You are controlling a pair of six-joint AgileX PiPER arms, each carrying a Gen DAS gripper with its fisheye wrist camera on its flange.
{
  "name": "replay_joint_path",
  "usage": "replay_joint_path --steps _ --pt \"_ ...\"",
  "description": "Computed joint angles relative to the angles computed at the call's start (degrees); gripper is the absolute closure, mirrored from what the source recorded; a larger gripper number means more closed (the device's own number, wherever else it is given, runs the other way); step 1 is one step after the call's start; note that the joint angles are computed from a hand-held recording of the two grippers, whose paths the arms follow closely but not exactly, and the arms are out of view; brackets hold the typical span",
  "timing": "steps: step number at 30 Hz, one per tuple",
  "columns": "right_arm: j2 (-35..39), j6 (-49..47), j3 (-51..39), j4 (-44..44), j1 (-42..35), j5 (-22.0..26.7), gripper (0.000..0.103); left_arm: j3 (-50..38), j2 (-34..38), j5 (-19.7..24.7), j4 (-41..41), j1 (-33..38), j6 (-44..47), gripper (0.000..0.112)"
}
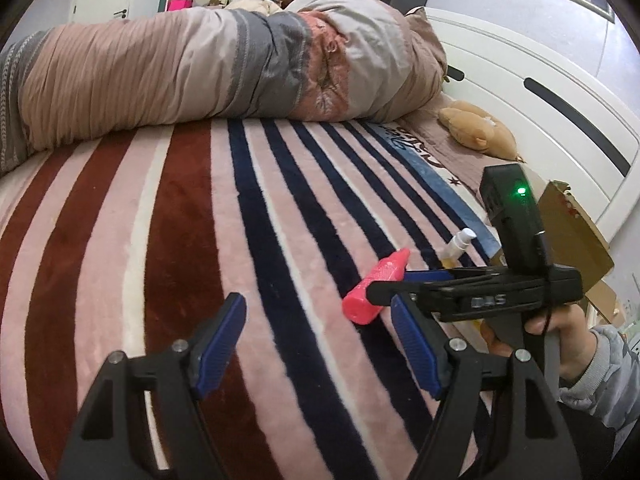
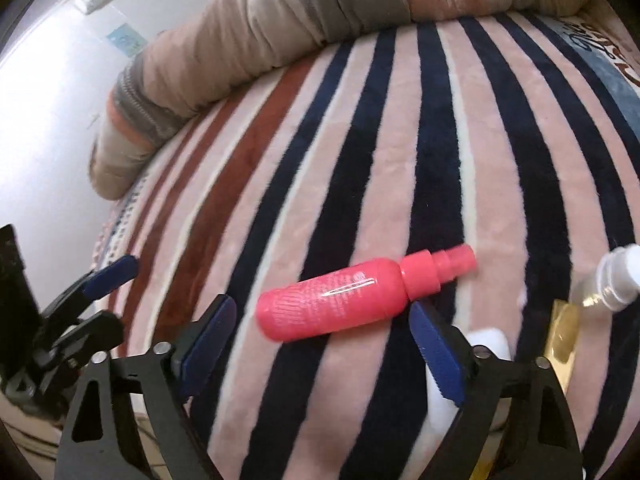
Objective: Organize rigid objects
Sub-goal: 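Grasp the pink spray bottle with the right gripper, then lower the pink spray bottle into the box and open the right gripper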
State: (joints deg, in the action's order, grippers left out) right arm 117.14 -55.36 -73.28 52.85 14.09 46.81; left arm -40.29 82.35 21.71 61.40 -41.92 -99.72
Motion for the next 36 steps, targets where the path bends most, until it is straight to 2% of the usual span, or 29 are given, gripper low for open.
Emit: replay_joint_path --steps 2,4,7,9,14,18,21,23,24,25,26,31,34,36 --pt "1.1 2.2 -1.3 -1.4 1.3 -2.0 0.032 0.2 0.2 -0.7 0.3 0.7 -0.2 0.04" --pt "0.9 1.3 -1.1 -1.6 1.8 -3.0 0.033 0.5 0.1 -1.1 0.8 1.0 -0.8 0.04" --pt "-0.2 -0.6 0.4 -0.7 2.3 -5.0 0.056 0.7 0.2 -1.7 0.8 1.6 -0.7 0.04" --pt "-0.6 -0.8 -0.2 -0.5 1.4 -2.7 0.062 0.7 0.2 -2.1 0.4 1.9 -0.2 0.04" --pt "0.1 1.6 -2.6 -2.6 0.3 1.4 0.063 0.5 0.2 -1.9 0.3 1.6 -0.5 0.04" --pt "3.7 6.3 -6.5 -3.1 1.2 2.2 0.057 0.7 -0.5 -1.1 -0.3 1.2 -0.3 0.04" --pt "4.8 7.4 -7.6 -4.0 3.4 0.0 0.057 1.2 -1.3 -0.1 -1.8 1.1 0.8 0.04" --pt "3.6 6.4 -6.3 -4.9 5.2 -2.4 0.061 1.7 -1.8 -0.4 -2.3 1.6 0.9 0.04" --pt "3.1 5.3 -5.7 -4.7 5.2 -2.4 0.062 2.0 -2.0 -0.5 -2.0 1.7 0.6 0.04" --pt "2.5 3.4 -4.8 -4.2 5.3 -2.0 0.07 2.3 -2.2 -0.6 -1.5 1.7 -0.1 0.04" --pt "2.1 2.1 -4.3 -3.7 5.1 -0.6 0.072 2.6 -2.3 -0.6 -1.0 1.6 -0.7 0.04" --pt "-4.4 -4.2 3.0 -9.3 5.7 -1.4 0.074 2.8 -2.5 -1.0 -0.4 1.0 -1.3 0.04" --pt "-8.2 -4.6 7.4 -14.1 6.5 -4.1 0.073 2.3 -1.7 -2.0 0.5 0.7 -2.3 0.04" --pt "-8.7 -4.0 8.5 -14.8 6.0 -4.2 0.073 1.8 -0.6 -3.0 1.2 0.5 -3.1 0.04"
